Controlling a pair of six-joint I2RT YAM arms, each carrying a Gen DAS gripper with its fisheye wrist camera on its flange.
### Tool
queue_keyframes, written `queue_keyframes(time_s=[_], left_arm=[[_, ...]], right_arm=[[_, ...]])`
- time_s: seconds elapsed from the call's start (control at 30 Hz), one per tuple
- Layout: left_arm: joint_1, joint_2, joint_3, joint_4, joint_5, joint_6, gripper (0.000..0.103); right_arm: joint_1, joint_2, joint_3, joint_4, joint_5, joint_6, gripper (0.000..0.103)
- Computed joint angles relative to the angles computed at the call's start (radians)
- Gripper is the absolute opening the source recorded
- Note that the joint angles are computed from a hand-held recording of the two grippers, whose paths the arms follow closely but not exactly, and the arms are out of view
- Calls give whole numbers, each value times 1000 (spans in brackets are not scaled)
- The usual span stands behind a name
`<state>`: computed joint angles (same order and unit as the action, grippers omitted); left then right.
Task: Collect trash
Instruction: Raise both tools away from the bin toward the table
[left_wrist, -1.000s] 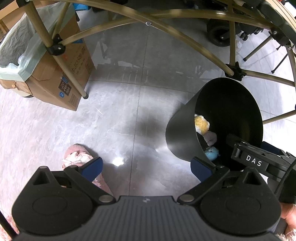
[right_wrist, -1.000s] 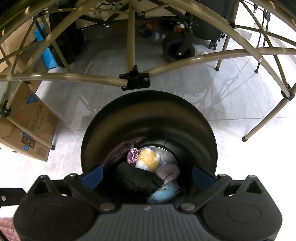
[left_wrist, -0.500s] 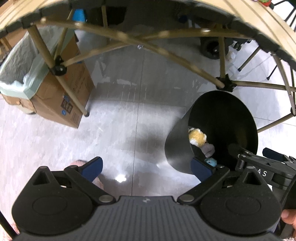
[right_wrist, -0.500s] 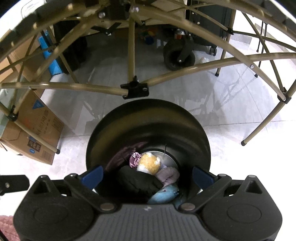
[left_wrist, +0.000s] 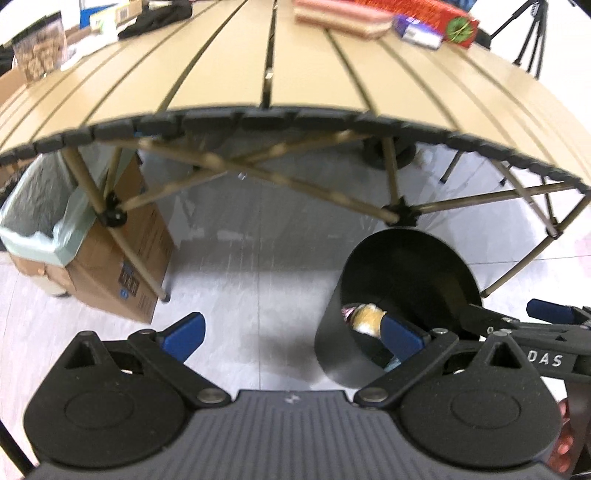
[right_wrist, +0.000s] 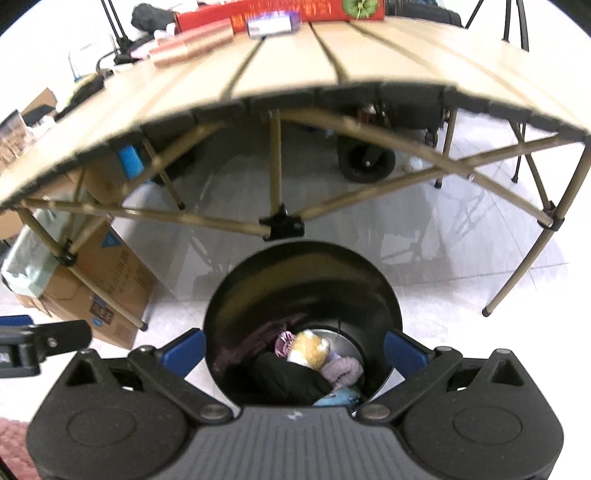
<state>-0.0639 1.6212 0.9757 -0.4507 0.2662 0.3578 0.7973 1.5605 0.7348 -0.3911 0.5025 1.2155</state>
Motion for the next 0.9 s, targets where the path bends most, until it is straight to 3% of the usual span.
queue_keyframes(time_s=[0.3, 0.5, 0.67, 0.9], left_arm=[[43, -211, -126, 160, 136, -42, 103], [2, -281, -146, 283, 116, -97, 103], [-26, -289, -131, 371, 124, -167, 103], [-117, -219, -59, 499, 22, -218, 103]], right_arm=[[105, -202, 24, -186, 201, 30, 103], [124, -267, 82, -290, 339, 9, 103], [63, -325, 98, -249, 390, -93, 103], [-17, -373, 136, -125, 441, -267, 103]])
